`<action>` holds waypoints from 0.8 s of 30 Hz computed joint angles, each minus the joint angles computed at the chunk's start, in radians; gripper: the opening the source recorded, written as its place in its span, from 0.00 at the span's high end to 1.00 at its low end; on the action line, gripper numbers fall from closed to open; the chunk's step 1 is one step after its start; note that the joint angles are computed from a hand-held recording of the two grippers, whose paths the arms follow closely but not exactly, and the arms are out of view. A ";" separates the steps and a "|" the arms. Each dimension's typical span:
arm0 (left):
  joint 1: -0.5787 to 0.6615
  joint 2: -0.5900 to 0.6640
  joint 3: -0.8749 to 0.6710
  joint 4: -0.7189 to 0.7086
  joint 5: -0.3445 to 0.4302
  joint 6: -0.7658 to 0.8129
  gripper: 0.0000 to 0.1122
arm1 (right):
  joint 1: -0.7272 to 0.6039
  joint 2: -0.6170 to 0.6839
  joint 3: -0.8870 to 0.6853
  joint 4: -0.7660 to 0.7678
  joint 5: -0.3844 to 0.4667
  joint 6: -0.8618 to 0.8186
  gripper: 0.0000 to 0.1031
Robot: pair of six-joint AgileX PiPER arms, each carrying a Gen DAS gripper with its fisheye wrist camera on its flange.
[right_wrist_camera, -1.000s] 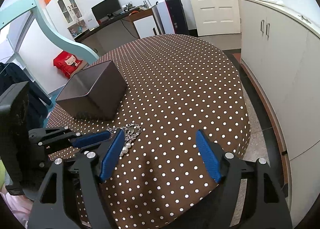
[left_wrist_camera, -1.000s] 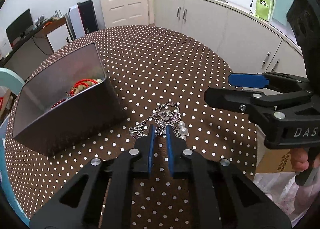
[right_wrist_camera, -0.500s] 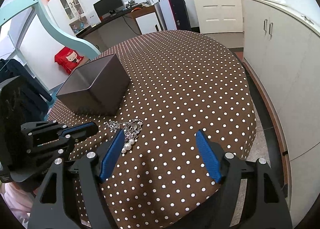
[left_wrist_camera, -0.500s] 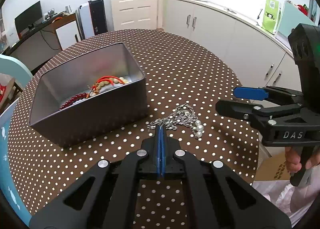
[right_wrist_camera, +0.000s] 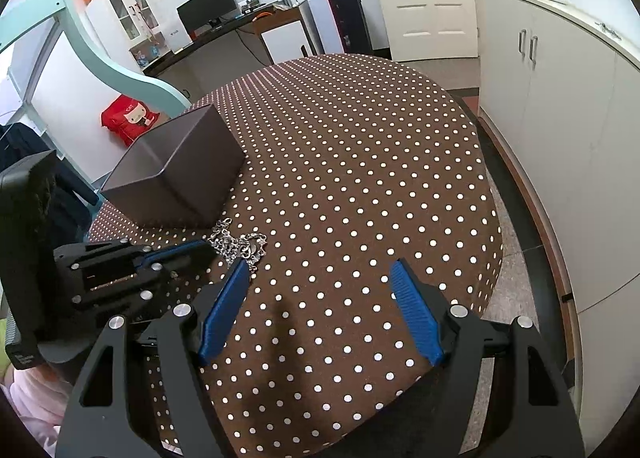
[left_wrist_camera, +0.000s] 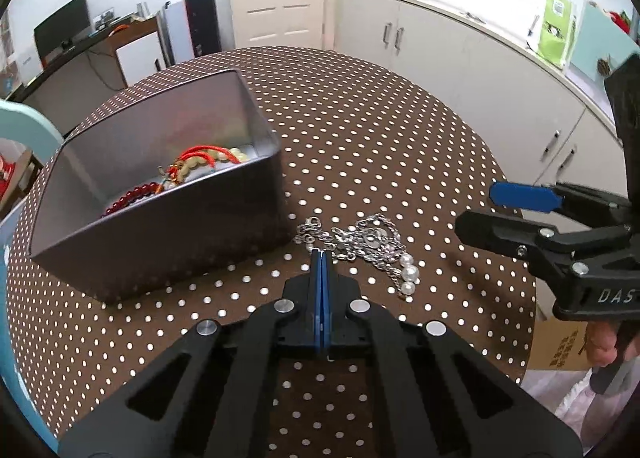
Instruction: Organize jewelry
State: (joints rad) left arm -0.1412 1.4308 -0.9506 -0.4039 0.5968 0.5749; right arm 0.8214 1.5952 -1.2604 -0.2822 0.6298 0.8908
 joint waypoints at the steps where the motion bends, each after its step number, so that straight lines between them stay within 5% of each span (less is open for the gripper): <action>1: 0.009 -0.005 0.001 -0.008 0.002 0.004 1.00 | -0.001 0.000 0.000 0.004 -0.003 -0.006 0.32; 6: 0.056 -0.007 -0.023 -0.082 0.066 0.083 0.99 | 0.004 0.007 -0.009 0.011 -0.005 -0.021 0.32; 8: 0.050 -0.002 -0.031 -0.093 0.075 0.080 0.79 | 0.007 0.012 -0.018 0.010 0.001 -0.018 0.32; 10: 0.029 0.000 -0.028 -0.090 0.049 0.065 0.70 | 0.009 0.015 -0.023 0.008 0.007 -0.015 0.32; 14: -0.010 0.036 -0.054 -0.072 0.034 0.027 0.72 | 0.010 0.015 -0.023 0.004 0.013 -0.007 0.32; 19: -0.034 0.062 -0.066 -0.033 -0.001 -0.025 0.90 | 0.003 0.008 -0.007 0.002 0.011 0.003 0.32; 24: -0.062 0.042 -0.045 0.019 -0.017 -0.058 0.90 | -0.012 0.004 0.000 0.014 0.006 -0.012 0.32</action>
State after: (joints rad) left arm -0.2034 1.4725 -0.9959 -0.3846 0.5802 0.5166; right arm 0.8094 1.5996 -1.2605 -0.2682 0.6358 0.8790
